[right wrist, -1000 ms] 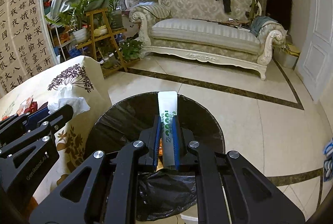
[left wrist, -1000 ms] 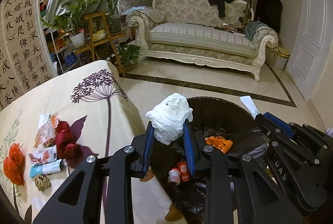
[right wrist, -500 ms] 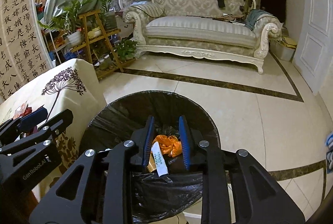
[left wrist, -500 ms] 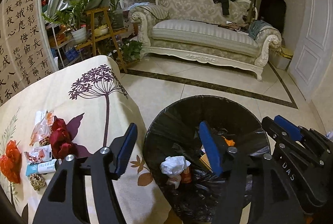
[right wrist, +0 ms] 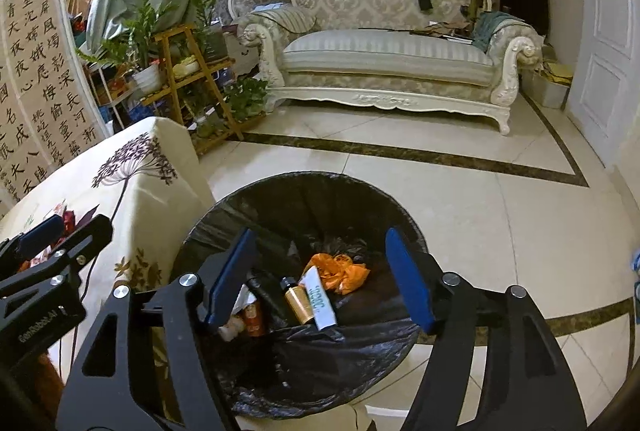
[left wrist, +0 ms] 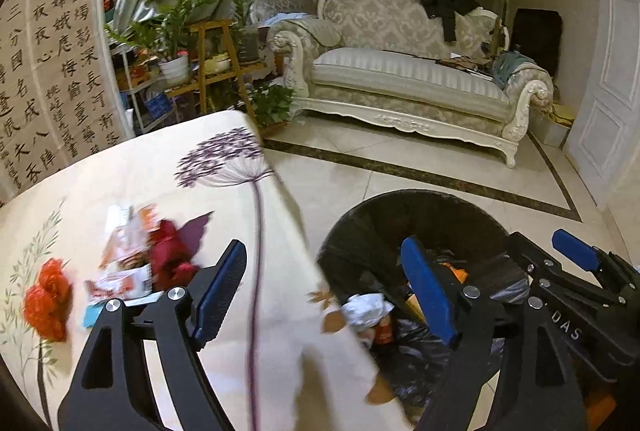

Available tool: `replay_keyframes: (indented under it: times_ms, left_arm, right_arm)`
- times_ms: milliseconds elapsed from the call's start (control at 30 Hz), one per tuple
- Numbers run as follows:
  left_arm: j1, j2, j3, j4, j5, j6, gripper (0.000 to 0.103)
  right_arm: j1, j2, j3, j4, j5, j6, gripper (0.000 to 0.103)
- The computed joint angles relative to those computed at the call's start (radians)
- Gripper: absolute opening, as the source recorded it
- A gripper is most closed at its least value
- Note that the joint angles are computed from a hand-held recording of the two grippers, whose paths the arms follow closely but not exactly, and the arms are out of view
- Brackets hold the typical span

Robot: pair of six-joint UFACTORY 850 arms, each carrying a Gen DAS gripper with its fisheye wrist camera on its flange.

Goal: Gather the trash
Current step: 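Open both grippers over the bin to drop the tissue and tube, then move the left gripper to the red plastic bag and grasp it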

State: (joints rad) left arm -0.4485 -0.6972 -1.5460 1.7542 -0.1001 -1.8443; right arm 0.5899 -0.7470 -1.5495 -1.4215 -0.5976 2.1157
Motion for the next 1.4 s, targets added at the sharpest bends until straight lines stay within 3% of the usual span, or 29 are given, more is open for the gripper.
replay_keyframes:
  times_ms: [67, 233, 767, 1167, 1333, 1367, 1400]
  left_arm:
    - [0.011, 0.019, 0.03, 0.083, -0.014, -0.088, 0.078]
    - [0.046, 0.065, 0.094, 0.122, -0.053, -0.139, 0.079]
    - [0.179, 0.154, 0.226, 0.085, -0.196, -0.182, 0.079]
    - [0.245, 0.114, 0.19, -0.058, -0.142, -0.01, 0.08]
    - [0.264, 0.095, 0.171, -0.171, -0.086, 0.112, 0.08]
    - [0.268, 0.094, 0.171, -0.163, -0.078, 0.104, 0.076]
    - [0.269, 0.094, 0.173, -0.168, -0.072, 0.11, 0.066]
  right_arm:
    - [0.009, -0.005, -0.009, -0.002, 0.013, -0.005, 0.069]
    - [0.032, -0.031, -0.059, 0.014, 0.045, -0.051, 0.07]
    - [0.116, -0.2, -0.37, 0.226, 0.111, -0.436, 0.07]
    - [0.145, -0.286, -0.527, 0.389, 0.092, -0.669, 0.07]
    - [0.151, -0.318, -0.582, 0.445, 0.081, -0.74, 0.07]
    - [0.152, -0.324, -0.592, 0.456, 0.08, -0.754, 0.07]
    - [0.153, -0.33, -0.602, 0.467, 0.079, -0.768, 0.07]
